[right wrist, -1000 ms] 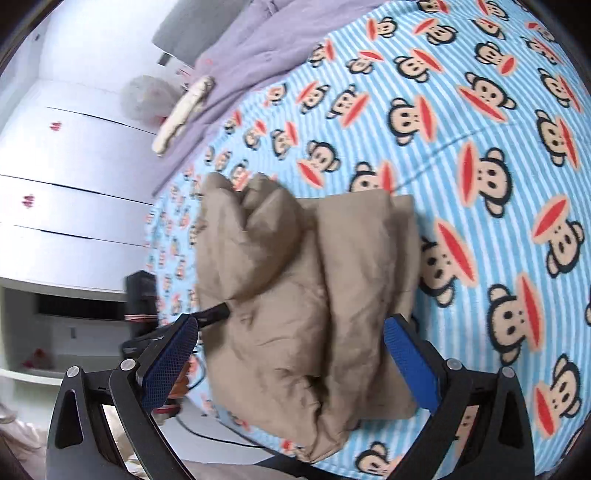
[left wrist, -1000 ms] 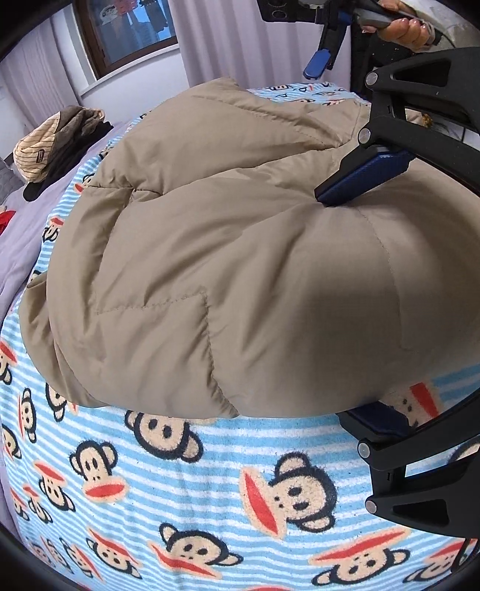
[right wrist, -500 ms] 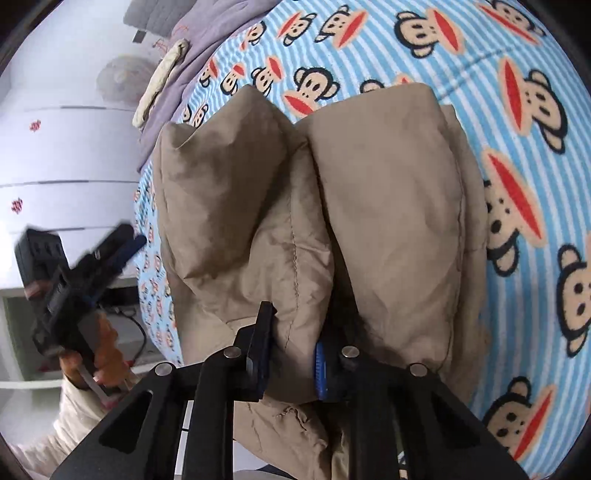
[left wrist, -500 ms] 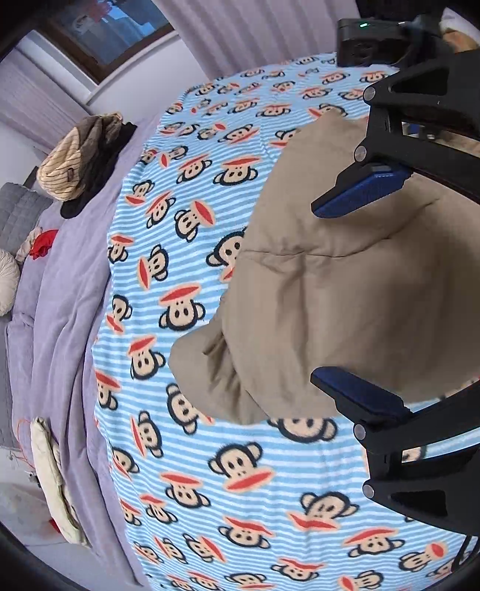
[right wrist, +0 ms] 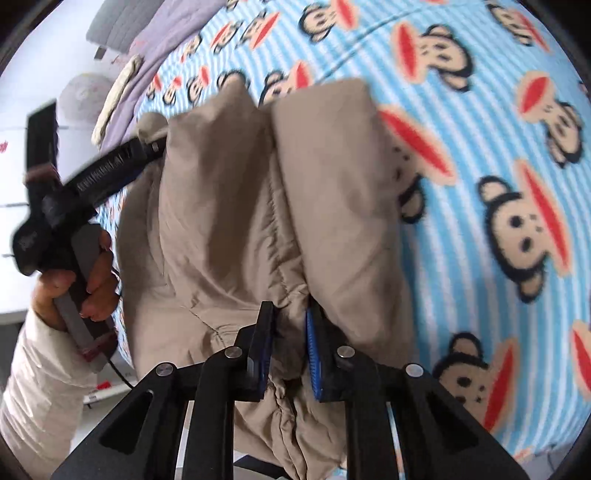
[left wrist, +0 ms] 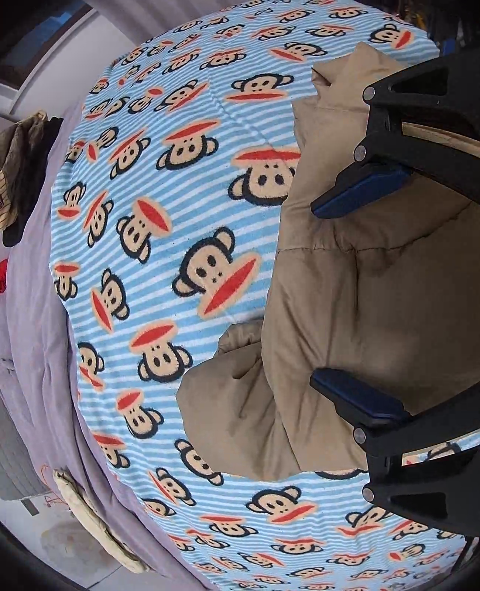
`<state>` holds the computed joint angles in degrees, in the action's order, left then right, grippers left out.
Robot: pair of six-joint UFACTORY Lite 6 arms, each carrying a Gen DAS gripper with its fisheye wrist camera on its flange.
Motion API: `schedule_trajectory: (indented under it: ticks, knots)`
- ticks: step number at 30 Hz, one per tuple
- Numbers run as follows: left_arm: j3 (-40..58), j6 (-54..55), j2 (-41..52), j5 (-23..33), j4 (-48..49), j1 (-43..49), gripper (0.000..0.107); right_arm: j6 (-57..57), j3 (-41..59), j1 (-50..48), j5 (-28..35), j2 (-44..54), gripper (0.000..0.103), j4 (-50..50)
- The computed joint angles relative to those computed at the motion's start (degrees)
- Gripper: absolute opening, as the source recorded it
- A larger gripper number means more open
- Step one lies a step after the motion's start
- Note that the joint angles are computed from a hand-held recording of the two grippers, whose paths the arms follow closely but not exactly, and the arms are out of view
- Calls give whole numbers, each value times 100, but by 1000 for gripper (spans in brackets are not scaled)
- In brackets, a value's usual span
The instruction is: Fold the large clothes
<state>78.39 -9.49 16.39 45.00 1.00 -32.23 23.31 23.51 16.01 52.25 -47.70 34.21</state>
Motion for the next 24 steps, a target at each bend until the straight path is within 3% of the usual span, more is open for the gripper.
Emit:
schedule_trajectory:
  ticks: [3, 8, 11, 16, 24]
  knots:
    - [-48, -30, -93, 34, 18, 27, 84, -32, 571, -145, -36, -194, 17, -156]
    - [-136, -78, -500, 323, -18, 164, 84, 375, 1660, 772, -987, 1590, 17, -894]
    - [-382, 31, -1011, 519, -41, 331, 84, -132, 1263, 268, -724, 1732, 17, -887]
    - [-938, 229, -1918, 770, -6, 597, 84, -950, 815, -326, -926, 2052, 17, -211]
    - [-1498, 276, -2890, 1088, -109, 836, 84, -1101, 964, -325, -1060, 2592, 16, -463]
